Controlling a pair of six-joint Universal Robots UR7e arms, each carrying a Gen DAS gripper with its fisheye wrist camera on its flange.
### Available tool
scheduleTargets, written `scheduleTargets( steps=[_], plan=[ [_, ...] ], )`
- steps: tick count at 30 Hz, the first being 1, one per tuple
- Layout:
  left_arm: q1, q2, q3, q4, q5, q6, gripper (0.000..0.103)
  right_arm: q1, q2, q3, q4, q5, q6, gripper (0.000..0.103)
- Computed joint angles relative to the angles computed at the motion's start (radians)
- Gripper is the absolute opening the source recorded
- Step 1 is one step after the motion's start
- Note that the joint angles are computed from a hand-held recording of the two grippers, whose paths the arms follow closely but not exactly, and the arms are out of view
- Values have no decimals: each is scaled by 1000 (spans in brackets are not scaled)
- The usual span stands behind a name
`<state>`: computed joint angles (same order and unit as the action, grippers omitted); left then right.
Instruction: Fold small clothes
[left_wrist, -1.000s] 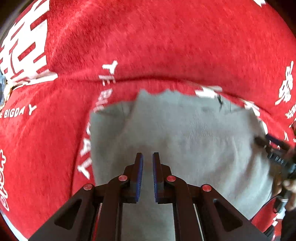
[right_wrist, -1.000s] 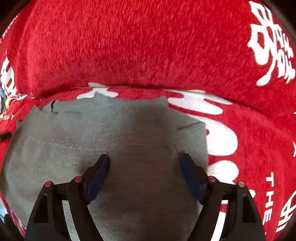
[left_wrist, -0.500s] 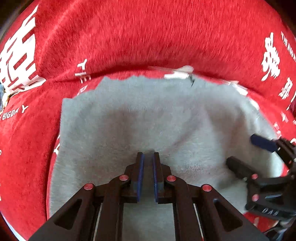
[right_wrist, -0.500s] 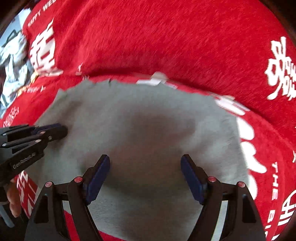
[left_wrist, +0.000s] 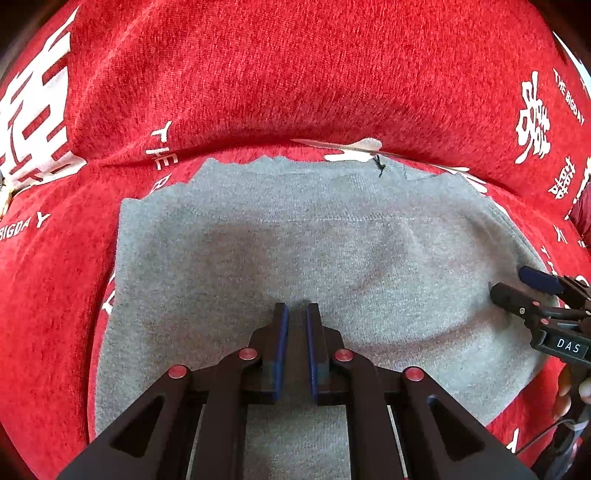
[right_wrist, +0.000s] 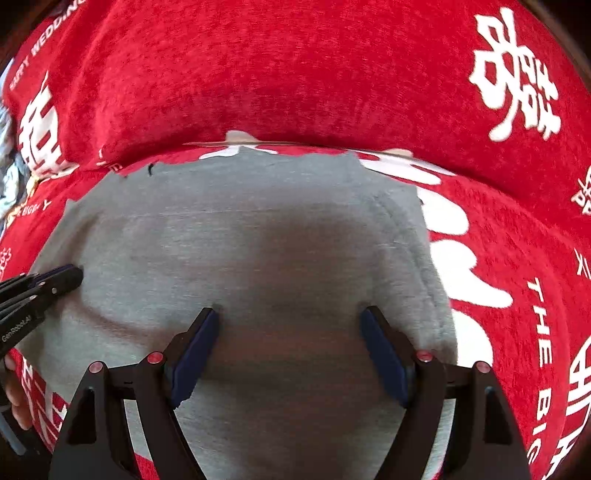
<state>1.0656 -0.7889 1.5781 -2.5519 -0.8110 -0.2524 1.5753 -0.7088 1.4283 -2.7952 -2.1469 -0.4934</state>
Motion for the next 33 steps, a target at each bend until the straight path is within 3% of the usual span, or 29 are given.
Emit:
scheduleTargets(
  steps=[3,6,10,11,12,16,18,19,20,21,22,24,28,33],
  plan=[
    [-9,-26,8,25,-25,-39,11,20,4,1,5,-61,20,81],
    [-23,-75,74,-94,-90,-13,11,26,-26,38,-18,-36,47,82],
    [-27,-85,70,37,-44,-90,11,21,-52,72,-16,-25,83,82],
    [-28,-81,68,72,-13,-113,20,19,-56,78,-14,-23,91,82],
    [-23,-79,68,92,-10,-123,21,17,-59,84,-10,-24,101,82],
    [-33,-103,94,66,-18,-144,21,17,-74,115,-5,-26,118,82],
    [-61,-118,125,10,36,-146,21,20,-87,138,-21,-20,105,82],
    [-74,-120,133,6,75,-150,29,20,-93,148,-29,-16,101,82],
    [-85,-117,128,39,114,-170,68,21,-100,157,-34,-12,101,82],
    [-94,-115,131,58,151,-185,89,21,-106,162,-35,-9,103,82],
    [-106,-117,146,35,185,-179,103,21,-108,164,-35,-7,104,82],
    [-126,-115,181,-64,247,-119,103,22,-112,166,-37,-6,105,82],
    [-105,-116,158,-40,173,-109,103,29,-103,157,-44,-9,88,82],
    [-78,-105,141,-28,134,-140,103,44,-64,109,-42,-22,40,82]
  ],
)
